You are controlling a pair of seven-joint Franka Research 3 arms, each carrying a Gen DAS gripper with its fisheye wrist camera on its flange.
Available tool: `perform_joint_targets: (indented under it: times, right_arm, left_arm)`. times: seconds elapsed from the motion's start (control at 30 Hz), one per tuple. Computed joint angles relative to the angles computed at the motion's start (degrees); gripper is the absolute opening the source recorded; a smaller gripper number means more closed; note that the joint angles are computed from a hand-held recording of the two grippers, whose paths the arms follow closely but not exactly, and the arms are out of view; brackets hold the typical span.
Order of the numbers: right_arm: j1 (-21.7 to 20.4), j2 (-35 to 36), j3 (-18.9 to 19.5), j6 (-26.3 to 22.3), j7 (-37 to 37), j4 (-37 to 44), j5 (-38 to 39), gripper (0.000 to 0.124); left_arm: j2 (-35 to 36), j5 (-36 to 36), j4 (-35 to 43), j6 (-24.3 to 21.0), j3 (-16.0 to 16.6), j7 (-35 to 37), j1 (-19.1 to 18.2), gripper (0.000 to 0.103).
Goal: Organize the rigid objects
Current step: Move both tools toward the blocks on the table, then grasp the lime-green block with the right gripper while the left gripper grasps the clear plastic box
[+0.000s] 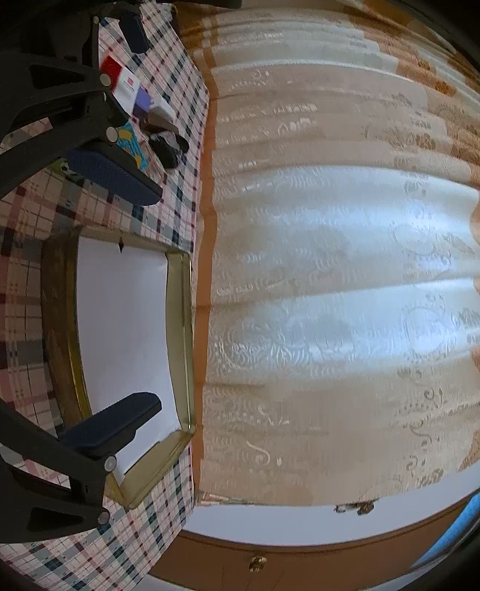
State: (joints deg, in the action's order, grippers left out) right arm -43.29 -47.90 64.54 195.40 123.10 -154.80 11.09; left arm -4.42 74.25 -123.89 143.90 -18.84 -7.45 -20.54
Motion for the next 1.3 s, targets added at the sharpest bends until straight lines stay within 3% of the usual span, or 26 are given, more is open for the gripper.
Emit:
perform_joint_targets:
  times: [0.2, 0.37, 0.5, 0.63, 0.73, 0.93, 1.1, 1.17, 1.2, 1.3]
  right_arm:
    - [2.67, 3.90, -1.47, 2.26, -3.73, 0.10, -1.68, 0.103]
    - [7.36, 10.77, -4.97, 2.29, -9.52, 0.94, -1.90, 0.101]
    - [14.36, 17.25, -10.55, 2.29, -14.35, 1.47, -2.73, 0.089]
    - [23.27, 23.39, -17.87, 0.87, -18.69, 2.84, -3.91, 0.088]
    - [26.50, 25.78, -19.97, -2.11, -21.59, 4.59, -3.65, 0.088]
    - [26.48, 28.27, -18.60, -6.58, -26.28, 7.74, -2.29, 0.088]
    - [17.11, 31.04, -9.87, -16.24, -23.27, 13.87, -9.28, 0.088]
    - [15.22, 33.07, -8.22, -19.38, -21.90, 16.03, -12.01, 0.088]
    - [14.87, 34.32, -8.00, -20.61, -21.32, 16.98, -13.07, 0.086]
    - [16.57, 37.34, -9.80, -23.36, -21.19, 18.71, -14.84, 0.060]
  left_arm:
    - [-4.16, -2.34, -3.44, -1.75, -0.30, 1.50, 0.30, 0.103]
    - [-9.15, -6.70, -8.10, -1.68, -0.49, 5.19, 2.00, 0.103]
    - [-12.08, -11.01, -11.29, -1.98, -0.75, 8.55, 3.21, 0.103]
    - [-13.67, -14.88, -13.62, -1.36, -0.90, 10.38, 4.39, 0.103]
    - [-13.99, -16.55, -14.41, -0.93, -1.33, 12.27, 4.90, 0.103]
    - [-13.95, -19.31, -15.14, 0.01, -1.70, 14.50, 5.40, 0.103]
    - [-13.60, -20.23, -14.64, -0.98, -2.21, 15.90, 5.46, 0.103]
    - [-13.87, -21.05, -14.77, -1.34, -2.07, 16.47, 5.41, 0.103]
    - [-14.00, -21.11, -14.85, -1.47, -2.13, 16.39, 5.48, 0.103]
    - [-14.10, -21.55, -14.89, -1.84, -2.15, 16.74, 5.56, 0.103]
